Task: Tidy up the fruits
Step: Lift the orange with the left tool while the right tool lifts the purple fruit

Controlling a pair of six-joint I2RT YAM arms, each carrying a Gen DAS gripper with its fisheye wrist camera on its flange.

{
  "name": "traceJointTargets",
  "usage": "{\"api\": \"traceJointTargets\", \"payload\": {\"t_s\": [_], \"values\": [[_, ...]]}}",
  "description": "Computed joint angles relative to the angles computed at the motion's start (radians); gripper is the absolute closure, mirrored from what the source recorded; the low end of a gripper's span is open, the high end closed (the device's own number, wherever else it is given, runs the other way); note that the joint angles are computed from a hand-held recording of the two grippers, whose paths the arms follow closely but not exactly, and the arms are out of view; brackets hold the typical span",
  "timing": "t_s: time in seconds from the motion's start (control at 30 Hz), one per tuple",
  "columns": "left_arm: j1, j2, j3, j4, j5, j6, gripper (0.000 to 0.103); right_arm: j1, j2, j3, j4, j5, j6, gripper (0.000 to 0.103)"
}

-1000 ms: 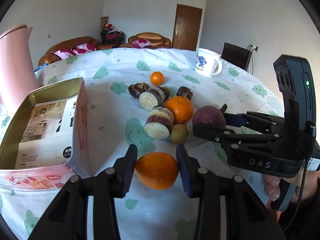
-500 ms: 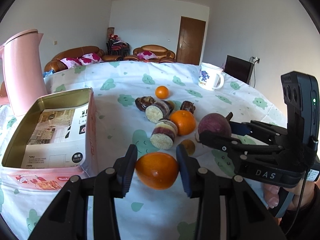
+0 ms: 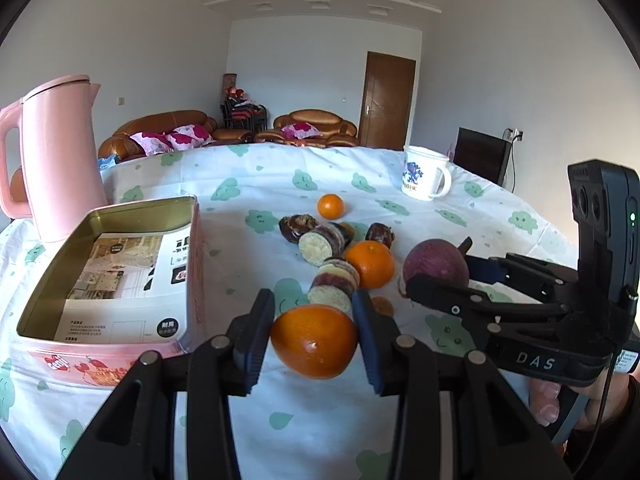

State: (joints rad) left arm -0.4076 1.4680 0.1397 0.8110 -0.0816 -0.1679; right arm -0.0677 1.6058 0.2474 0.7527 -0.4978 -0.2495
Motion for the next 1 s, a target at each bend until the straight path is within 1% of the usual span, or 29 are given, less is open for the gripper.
{"api": "traceJointTargets", "payload": {"t_s": [0.27,0.5,0.8,1.0], "values": [[-0.025,-0.008,-0.028,0.061,-0.041,-0.001,0.061,-0.018,-0.002,-0.027,0.054,-0.034,0.0,0.051],[-0.048,-0.015,-0.043,0.095,-0.073,0.004,0.061,-0.042,-0.004,-0.049,0.103,-0.079,0.005,0.051],[-0.067,-0.039,-0.067,0.132,-0.103,0.011,0.061,-0.053,-0.005,-0.078,0.167,-0.107,0.015,0.051],[-0.082,-0.052,-0.075,0.143,-0.125,0.015,0.061,-0.077,0.01,-0.113,0.263,-0.151,0.024,0.051]]}}
